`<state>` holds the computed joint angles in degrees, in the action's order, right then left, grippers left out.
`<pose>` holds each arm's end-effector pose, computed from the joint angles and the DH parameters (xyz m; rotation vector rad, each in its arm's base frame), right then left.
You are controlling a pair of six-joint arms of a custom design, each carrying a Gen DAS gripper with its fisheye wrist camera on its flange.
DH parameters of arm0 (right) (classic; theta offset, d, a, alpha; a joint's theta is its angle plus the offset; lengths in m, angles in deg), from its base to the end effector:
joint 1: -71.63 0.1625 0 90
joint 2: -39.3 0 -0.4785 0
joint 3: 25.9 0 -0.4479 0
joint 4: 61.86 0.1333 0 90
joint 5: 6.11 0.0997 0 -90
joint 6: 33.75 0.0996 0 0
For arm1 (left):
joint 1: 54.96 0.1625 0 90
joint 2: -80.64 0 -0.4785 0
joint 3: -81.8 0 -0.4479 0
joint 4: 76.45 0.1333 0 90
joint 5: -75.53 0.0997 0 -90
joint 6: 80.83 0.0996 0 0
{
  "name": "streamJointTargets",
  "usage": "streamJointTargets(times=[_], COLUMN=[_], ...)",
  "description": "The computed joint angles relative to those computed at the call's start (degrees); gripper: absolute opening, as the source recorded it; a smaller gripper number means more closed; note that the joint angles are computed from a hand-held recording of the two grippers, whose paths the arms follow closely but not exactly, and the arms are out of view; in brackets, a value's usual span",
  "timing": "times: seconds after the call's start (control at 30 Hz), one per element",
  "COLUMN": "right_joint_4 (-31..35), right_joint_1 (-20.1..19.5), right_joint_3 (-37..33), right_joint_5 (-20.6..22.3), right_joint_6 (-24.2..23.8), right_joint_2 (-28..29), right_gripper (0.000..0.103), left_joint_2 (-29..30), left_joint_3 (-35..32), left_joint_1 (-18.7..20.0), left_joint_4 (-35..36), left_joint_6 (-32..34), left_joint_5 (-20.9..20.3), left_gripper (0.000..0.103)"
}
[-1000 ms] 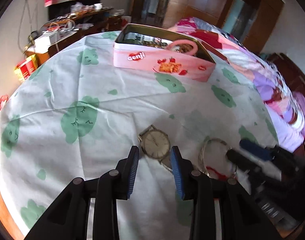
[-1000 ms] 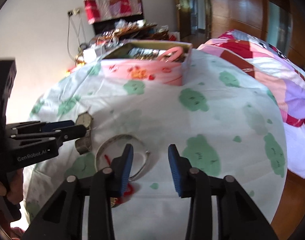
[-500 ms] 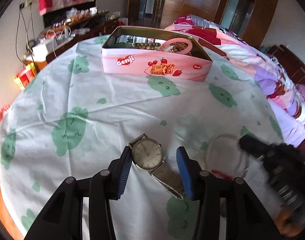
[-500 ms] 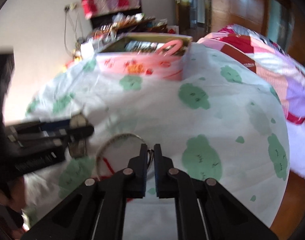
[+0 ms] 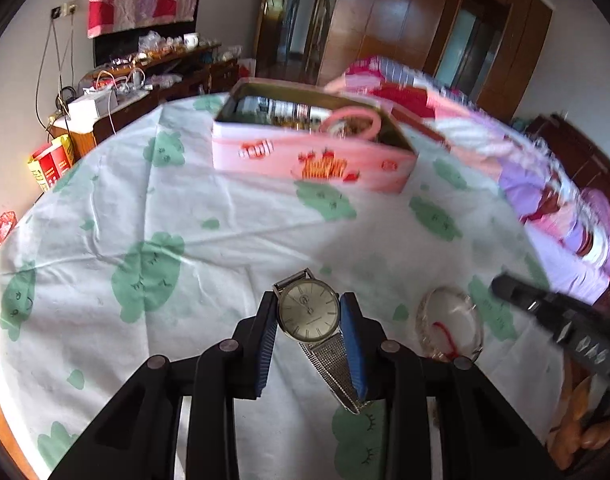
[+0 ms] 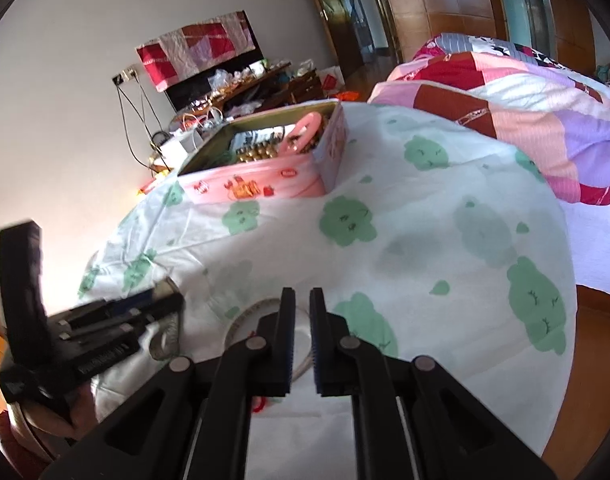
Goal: Organize jewelry
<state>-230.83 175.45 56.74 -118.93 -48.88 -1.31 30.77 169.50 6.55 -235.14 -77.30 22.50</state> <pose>0.2904 -0.7841 0.1606 0.4823 -2.5725 0.8661 -0.2064 -0.7852 0.2365 0.4672 2.4637 -0.8533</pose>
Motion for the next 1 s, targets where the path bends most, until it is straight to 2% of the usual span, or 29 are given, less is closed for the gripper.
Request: streamJointTargets(times=[0.13,0.23,0.3,0.37,0.43,0.47,0.53,0.57,0.7,0.83,1.0], right_joint_4=[2.1,5.1,5.1,8.0,8.0,7.7,6.4,5.3,8.1,5.8,1.6], right_joint_1=[0.4,0.4,0.7,0.9,1.4,1.5,1.7,1.8,0.4,-1.0,-1.0], right_joint_3=[-0.8,-1.8,-2.4,-3.6,-4.4,-4.6,-4.9,-5.0,-4.3,-2.3,-1.4], right_joint_5=[-3.9,-4.9,-6.3,-7.1,-9.2,-9.8,-11.8,-13.0,-7.4,0.5,5.5], right_joint_6=[-2.7,-3.1,-4.0,-4.3,-7.0,-8.0,-9.8,-10.8,-5.4,-0.4,-0.1], right_joint_2=[0.9,1.7,2.3,2.9,3.7,4.0,4.6,4.9,2.9,0.3,-1.7], right_gripper=[0.013,0.014,0.024,0.029,0.033,0.033,0.016,0.010,0.009,0.009,0.008], left_joint_2=[-0.1,-0.4,-0.5,-0.4,-0.5,-0.7,-1.1,-1.3,-2.3,-2.7,-2.6], left_joint_3=[1.0,1.4,1.5,1.4,1.4,1.4,1.6,1.7,2.6,2.9,2.7], left_joint_1=[-0.8,-1.1,-1.3,-1.2,-1.1,-1.0,-0.8,-0.8,-0.7,-0.5,-0.3], left_joint_4=[-5.6,-7.8,-9.0,-9.6,-9.8,-10.1,-10.5,-10.7,-12.1,-12.8,-12.2], left_joint_6=[4.2,6.4,7.6,8.0,7.9,7.8,7.9,8.0,7.9,7.4,6.4], left_joint_5=[1.1,0.6,0.7,1.0,1.0,1.0,0.6,0.5,0.6,0.9,0.6], left_gripper=[0.032,0.032,0.032,0.032,0.032,0.032,0.032,0.032,0.032,0.032,0.032])
